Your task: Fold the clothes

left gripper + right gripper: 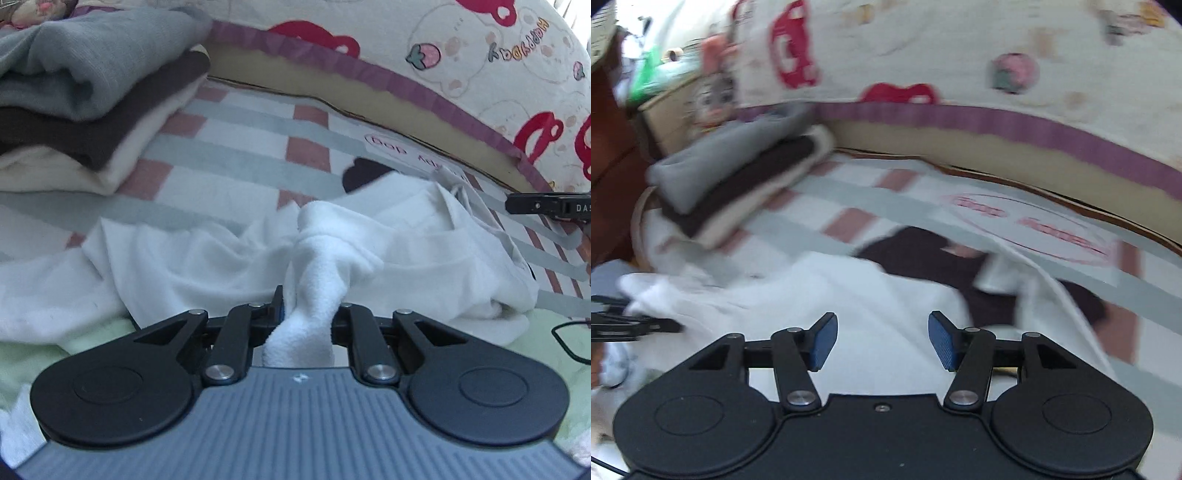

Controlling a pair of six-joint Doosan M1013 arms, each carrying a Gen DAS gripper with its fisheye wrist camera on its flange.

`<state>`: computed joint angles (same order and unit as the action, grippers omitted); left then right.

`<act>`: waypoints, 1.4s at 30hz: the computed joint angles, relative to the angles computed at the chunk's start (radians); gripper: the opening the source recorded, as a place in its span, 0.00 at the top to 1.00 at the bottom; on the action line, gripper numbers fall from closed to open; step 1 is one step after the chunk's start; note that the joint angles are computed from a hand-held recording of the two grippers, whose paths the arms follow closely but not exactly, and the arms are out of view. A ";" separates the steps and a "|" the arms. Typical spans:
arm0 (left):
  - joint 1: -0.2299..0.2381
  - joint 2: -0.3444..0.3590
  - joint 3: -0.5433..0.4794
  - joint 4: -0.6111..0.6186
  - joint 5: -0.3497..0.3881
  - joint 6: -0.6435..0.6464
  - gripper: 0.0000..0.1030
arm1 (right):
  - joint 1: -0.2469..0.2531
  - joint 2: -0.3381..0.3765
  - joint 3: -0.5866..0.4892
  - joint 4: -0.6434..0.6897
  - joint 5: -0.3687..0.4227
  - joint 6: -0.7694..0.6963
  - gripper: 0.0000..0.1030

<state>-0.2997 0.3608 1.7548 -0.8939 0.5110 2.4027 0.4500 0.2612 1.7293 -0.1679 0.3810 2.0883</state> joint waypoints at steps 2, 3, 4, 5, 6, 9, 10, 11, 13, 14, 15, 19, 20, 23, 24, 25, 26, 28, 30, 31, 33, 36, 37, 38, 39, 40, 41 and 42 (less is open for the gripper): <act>0.010 0.002 0.001 -0.053 0.016 0.030 0.88 | -0.003 0.033 -0.044 0.064 0.067 -0.147 0.35; 0.015 0.003 0.005 -0.084 0.025 0.048 0.88 | -0.002 0.048 -0.060 0.059 0.111 -0.185 0.34; 0.019 0.004 0.008 -0.103 0.032 0.059 0.88 | -0.006 0.064 -0.074 0.084 0.162 -0.233 0.34; 0.019 0.004 0.012 -0.088 0.034 0.051 0.88 | -0.013 0.074 -0.083 0.130 0.208 -0.275 0.39; 0.017 0.002 0.014 -0.061 0.033 0.035 0.88 | -0.019 0.073 -0.074 0.170 0.215 -0.287 0.46; 0.008 -0.001 0.016 -0.001 0.026 -0.019 0.88 | -0.014 0.042 -0.010 0.237 0.137 -0.313 0.84; 0.005 -0.002 0.016 0.000 0.023 -0.020 0.88 | -0.004 0.031 0.011 0.238 0.108 -0.319 0.86; 0.003 -0.002 0.016 -0.002 0.020 -0.021 0.87 | 0.008 0.020 0.029 0.235 0.083 -0.322 0.91; 0.000 0.002 0.015 -0.016 0.020 -0.017 0.86 | 0.021 0.008 0.053 0.300 0.075 -0.380 0.92; -0.001 0.004 0.015 -0.025 0.020 -0.013 0.86 | 0.020 0.005 0.060 0.352 0.082 -0.428 0.92; 0.000 0.004 0.017 -0.037 0.020 -0.004 0.86 | 0.018 0.003 0.065 0.407 0.094 -0.479 0.92; -0.004 -0.004 0.028 -0.015 0.021 0.020 0.87 | 0.021 -0.004 0.076 0.326 0.075 -0.341 0.90; -0.005 -0.006 0.031 -0.019 0.018 0.034 0.88 | 0.021 -0.006 0.079 0.284 0.053 -0.282 0.86; -0.006 -0.013 0.038 -0.034 0.018 0.069 0.88 | 0.021 -0.016 0.089 0.119 -0.031 -0.081 0.54; -0.006 -0.013 0.039 -0.049 0.024 0.085 0.89 | 0.018 -0.011 0.085 0.077 -0.037 -0.035 0.48; -0.004 -0.015 0.041 -0.074 0.032 0.113 0.89 | 0.020 0.000 0.075 0.020 -0.024 0.006 0.39; -0.003 -0.016 0.044 -0.098 0.040 0.141 0.89 | 0.023 0.013 0.064 -0.038 -0.006 0.043 0.32; 0.000 -0.019 0.050 -0.146 0.057 0.197 0.89 | 0.028 0.038 0.047 -0.110 0.020 0.080 0.32; -0.003 -0.030 0.065 -0.198 0.051 0.281 0.89 | 0.029 0.055 0.048 -0.125 0.005 0.096 0.34; -0.006 -0.037 0.075 -0.228 0.036 0.333 0.89 | 0.029 0.057 0.055 -0.136 -0.021 0.125 0.44; -0.011 -0.045 0.088 -0.269 0.021 0.402 0.88 | 0.043 0.054 0.064 -0.213 -0.032 0.207 0.98; -0.020 -0.044 0.088 -0.252 0.000 0.388 0.88 | 0.074 0.049 0.067 -0.368 -0.009 0.337 0.98; -0.023 -0.045 0.089 -0.249 -0.007 0.388 0.88 | 0.093 0.049 0.055 -0.473 0.052 0.398 0.99; -0.024 -0.048 0.092 -0.254 -0.014 0.401 0.88 | 0.108 0.049 0.047 -0.583 0.113 0.479 0.99; -0.025 -0.050 0.095 -0.261 -0.020 0.415 0.88 | 0.106 0.044 0.046 -0.641 0.149 0.543 0.99; -0.026 -0.052 0.097 -0.266 -0.024 0.423 0.86 | 0.099 0.039 0.045 -0.679 0.178 0.597 1.00; -0.025 -0.052 0.097 -0.270 -0.020 0.415 0.86 | 0.089 0.032 0.049 -0.675 0.182 0.607 1.00; -0.023 -0.052 0.096 -0.272 -0.016 0.403 0.86 | 0.076 0.024 0.054 -0.657 0.177 0.603 1.00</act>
